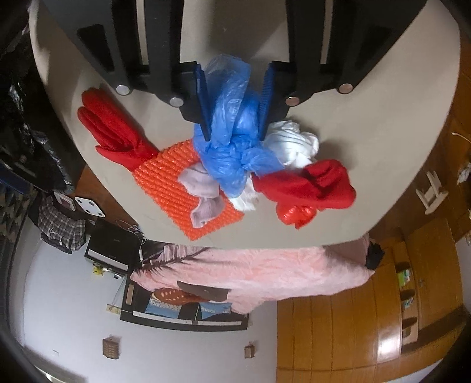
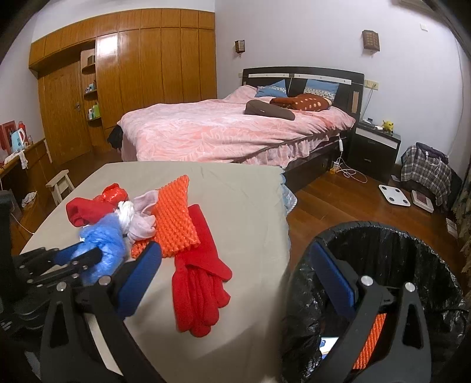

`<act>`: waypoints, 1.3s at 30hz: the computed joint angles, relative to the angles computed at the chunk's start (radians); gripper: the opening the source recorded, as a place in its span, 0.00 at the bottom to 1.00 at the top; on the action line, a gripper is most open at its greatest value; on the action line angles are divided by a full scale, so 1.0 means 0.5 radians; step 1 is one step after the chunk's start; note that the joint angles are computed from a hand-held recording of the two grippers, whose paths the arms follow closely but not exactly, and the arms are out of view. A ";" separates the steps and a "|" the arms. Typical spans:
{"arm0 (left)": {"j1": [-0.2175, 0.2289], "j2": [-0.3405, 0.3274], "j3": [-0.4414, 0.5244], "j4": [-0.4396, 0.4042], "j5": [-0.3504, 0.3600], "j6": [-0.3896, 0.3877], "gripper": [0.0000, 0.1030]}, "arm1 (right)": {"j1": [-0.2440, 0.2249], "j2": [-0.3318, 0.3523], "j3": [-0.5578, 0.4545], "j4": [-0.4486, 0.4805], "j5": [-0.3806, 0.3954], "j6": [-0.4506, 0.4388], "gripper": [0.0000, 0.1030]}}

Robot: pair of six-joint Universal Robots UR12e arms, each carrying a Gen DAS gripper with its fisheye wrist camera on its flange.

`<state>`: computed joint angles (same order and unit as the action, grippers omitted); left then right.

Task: Collect trash
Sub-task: 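Grasp the blue plastic bag with the left gripper and lift it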

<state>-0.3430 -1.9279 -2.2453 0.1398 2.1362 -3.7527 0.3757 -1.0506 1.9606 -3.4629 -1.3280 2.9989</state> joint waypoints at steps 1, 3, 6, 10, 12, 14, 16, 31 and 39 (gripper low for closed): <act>-0.006 0.011 -0.010 -0.011 0.004 0.001 0.29 | 0.000 0.000 0.000 0.001 0.000 -0.002 0.95; -0.004 0.023 -0.018 -0.042 -0.007 0.001 0.30 | 0.002 0.001 0.001 0.000 0.000 -0.003 0.95; 0.004 0.024 -0.021 -0.105 -0.010 -0.011 0.35 | 0.006 0.008 0.000 0.012 -0.005 -0.007 0.95; 0.021 0.010 0.000 -0.121 -0.005 -0.045 0.57 | 0.010 0.020 -0.003 0.022 -0.009 -0.012 0.95; 0.027 -0.001 0.012 -0.120 -0.012 -0.029 0.58 | 0.013 0.025 -0.009 0.026 -0.010 -0.019 0.95; 0.043 -0.011 0.027 -0.146 -0.061 -0.022 0.57 | 0.017 0.028 -0.016 0.030 -0.017 -0.027 0.95; 0.055 -0.017 0.030 -0.156 -0.113 -0.011 0.44 | 0.020 0.032 -0.024 0.037 -0.019 -0.027 0.95; 0.030 0.135 -0.116 0.077 0.100 -0.009 0.35 | 0.094 0.093 -0.162 0.042 0.077 -0.022 0.95; 0.104 0.176 -0.157 0.079 0.217 -0.075 0.35 | 0.191 0.174 -0.300 0.129 0.124 -0.047 0.81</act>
<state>-0.2909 -1.8397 -2.3240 0.1795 2.2447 -3.7902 0.4712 -0.9637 1.8107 -3.3986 -1.2658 2.9753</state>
